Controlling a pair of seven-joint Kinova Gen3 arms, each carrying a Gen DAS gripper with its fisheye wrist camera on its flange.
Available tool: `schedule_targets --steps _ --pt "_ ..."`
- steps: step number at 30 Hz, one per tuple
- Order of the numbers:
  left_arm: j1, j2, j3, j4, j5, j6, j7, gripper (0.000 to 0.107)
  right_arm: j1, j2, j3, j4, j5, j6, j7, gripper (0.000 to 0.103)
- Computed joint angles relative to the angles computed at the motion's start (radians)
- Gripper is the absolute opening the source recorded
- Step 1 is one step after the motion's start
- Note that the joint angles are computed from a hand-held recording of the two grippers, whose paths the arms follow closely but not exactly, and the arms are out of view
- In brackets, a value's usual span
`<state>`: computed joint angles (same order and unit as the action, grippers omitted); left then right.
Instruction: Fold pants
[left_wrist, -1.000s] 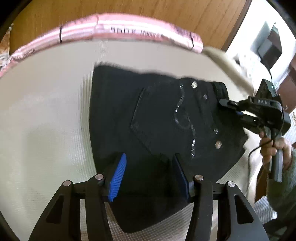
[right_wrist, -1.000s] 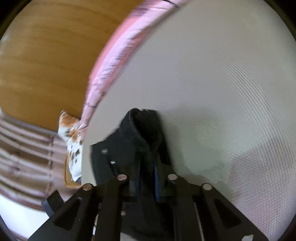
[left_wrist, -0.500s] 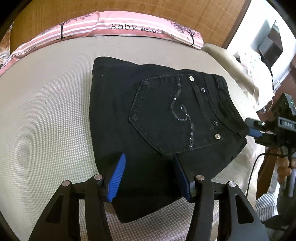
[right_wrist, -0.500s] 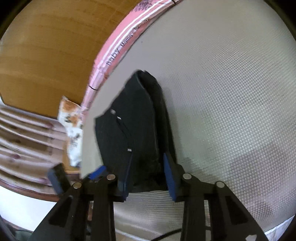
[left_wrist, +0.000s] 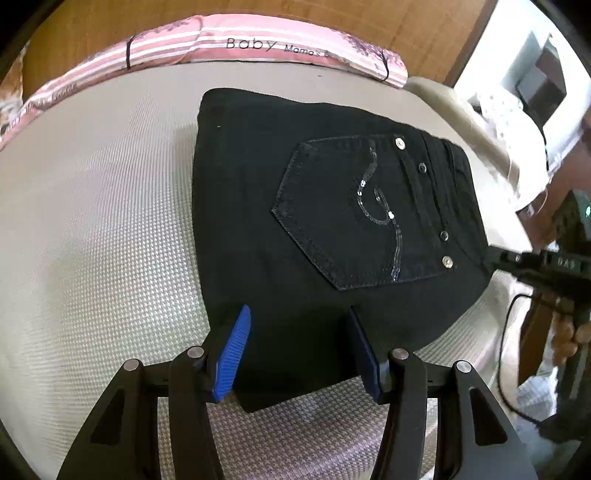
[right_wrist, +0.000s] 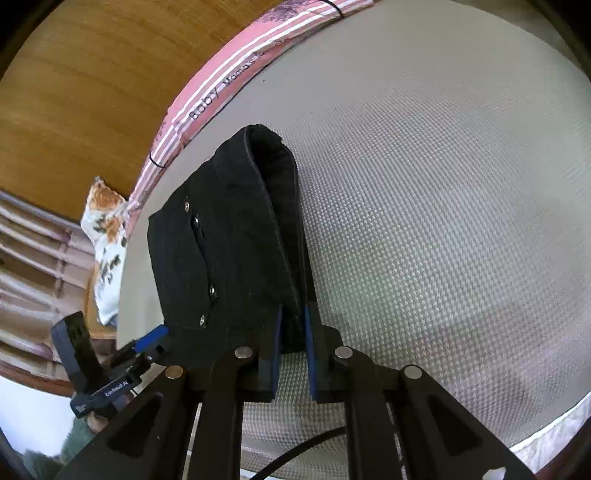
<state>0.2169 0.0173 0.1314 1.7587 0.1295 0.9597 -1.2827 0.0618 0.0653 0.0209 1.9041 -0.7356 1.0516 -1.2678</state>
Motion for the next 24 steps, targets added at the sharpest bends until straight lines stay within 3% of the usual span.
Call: schedule_targets --steps 1,5,13,24 --pt "0.005 0.002 0.004 -0.001 -0.015 0.001 0.009 0.055 -0.007 0.001 -0.004 -0.006 0.011 -0.004 -0.007 0.011" --pt "0.008 -0.001 0.003 0.001 -0.02 -0.002 0.017 0.055 -0.026 -0.014 -0.009 -0.018 0.067 -0.019 -0.072 0.032" --pt "0.008 -0.026 0.005 -0.006 -0.09 -0.011 0.101 0.056 -0.049 -0.055 -0.011 -0.08 0.097 -0.055 -0.094 0.032" --pt "0.073 0.043 0.024 -0.061 -0.409 0.035 0.351 0.056 -0.162 0.047 -0.087 -0.23 0.162 -0.202 -0.166 0.032"
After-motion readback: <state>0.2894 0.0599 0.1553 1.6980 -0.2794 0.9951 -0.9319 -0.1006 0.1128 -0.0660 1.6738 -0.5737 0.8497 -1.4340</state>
